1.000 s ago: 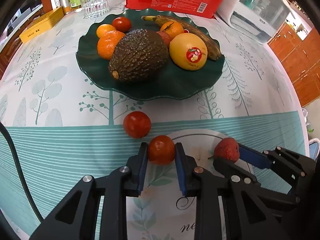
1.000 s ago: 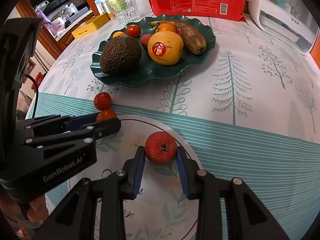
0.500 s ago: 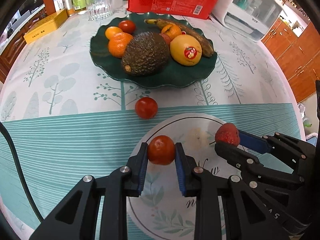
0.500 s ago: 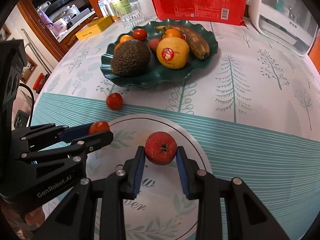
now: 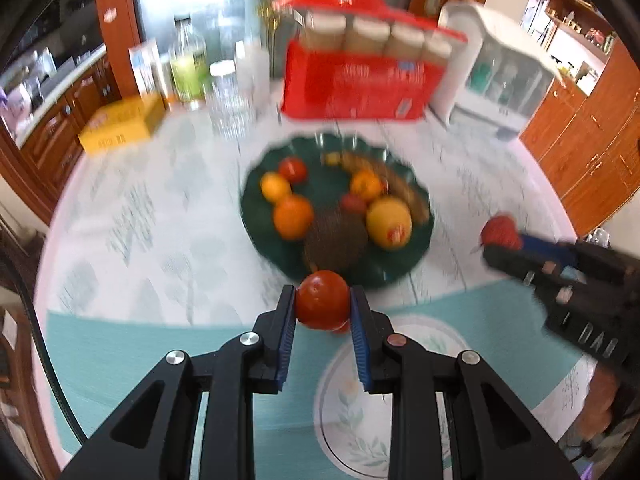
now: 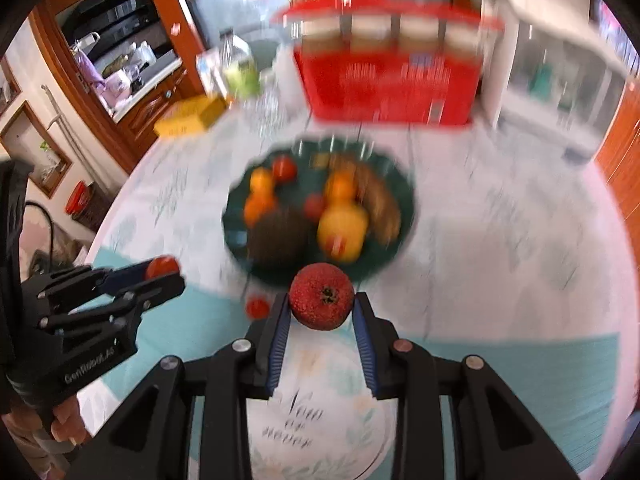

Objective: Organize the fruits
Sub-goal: 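Carry the apple and cherry tomato over the green plate, then lower apple and cherry tomato onto the green plate and open both grippers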

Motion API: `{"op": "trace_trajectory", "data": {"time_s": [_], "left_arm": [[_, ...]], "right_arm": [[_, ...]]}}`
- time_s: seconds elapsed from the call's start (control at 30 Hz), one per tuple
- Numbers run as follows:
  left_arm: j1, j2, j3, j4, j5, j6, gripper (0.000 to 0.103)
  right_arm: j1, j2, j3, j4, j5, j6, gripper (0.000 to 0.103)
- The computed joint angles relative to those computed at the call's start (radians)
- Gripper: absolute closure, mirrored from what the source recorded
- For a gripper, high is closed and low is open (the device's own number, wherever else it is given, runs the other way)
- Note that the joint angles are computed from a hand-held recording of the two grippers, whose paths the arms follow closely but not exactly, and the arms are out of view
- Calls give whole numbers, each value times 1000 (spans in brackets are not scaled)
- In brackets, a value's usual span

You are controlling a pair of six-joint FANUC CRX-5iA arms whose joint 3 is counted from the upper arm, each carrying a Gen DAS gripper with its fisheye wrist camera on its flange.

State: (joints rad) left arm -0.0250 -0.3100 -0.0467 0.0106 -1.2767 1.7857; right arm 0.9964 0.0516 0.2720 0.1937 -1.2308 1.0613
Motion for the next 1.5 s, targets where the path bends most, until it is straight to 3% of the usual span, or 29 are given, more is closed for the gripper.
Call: {"op": "trace_trajectory", "data": {"time_s": [0.23, 0.47, 0.63, 0.87, 1.27, 1.37, 1.43, 1.5], "left_arm": [[41, 75, 167, -4, -20, -45, 79], [31, 158, 275, -47, -28, -48, 79], [69, 202, 257, 1, 14, -49, 79], [110, 280, 205, 79, 53, -47, 79], [120, 402, 183, 103, 47, -81, 78], [122, 411, 178, 106, 48, -95, 68], [122, 409, 171, 110, 58, -106, 50], [112, 404, 171, 93, 69, -110, 47]], "right_arm": [[-12, 134, 267, 128, -9, 47, 71], [-37, 274, 466, 163, -16, 118, 71], [-74, 369, 573, 46, -95, 153, 71], [-108, 441, 590, -97, -172, 175, 71], [-169, 584, 698, -239, -288, 204, 70], [-182, 601, 718, -264, -301, 205, 70], [-195, 606, 727, -297, -306, 208, 70], [-203, 607, 730, -313, -305, 214, 70]]}}
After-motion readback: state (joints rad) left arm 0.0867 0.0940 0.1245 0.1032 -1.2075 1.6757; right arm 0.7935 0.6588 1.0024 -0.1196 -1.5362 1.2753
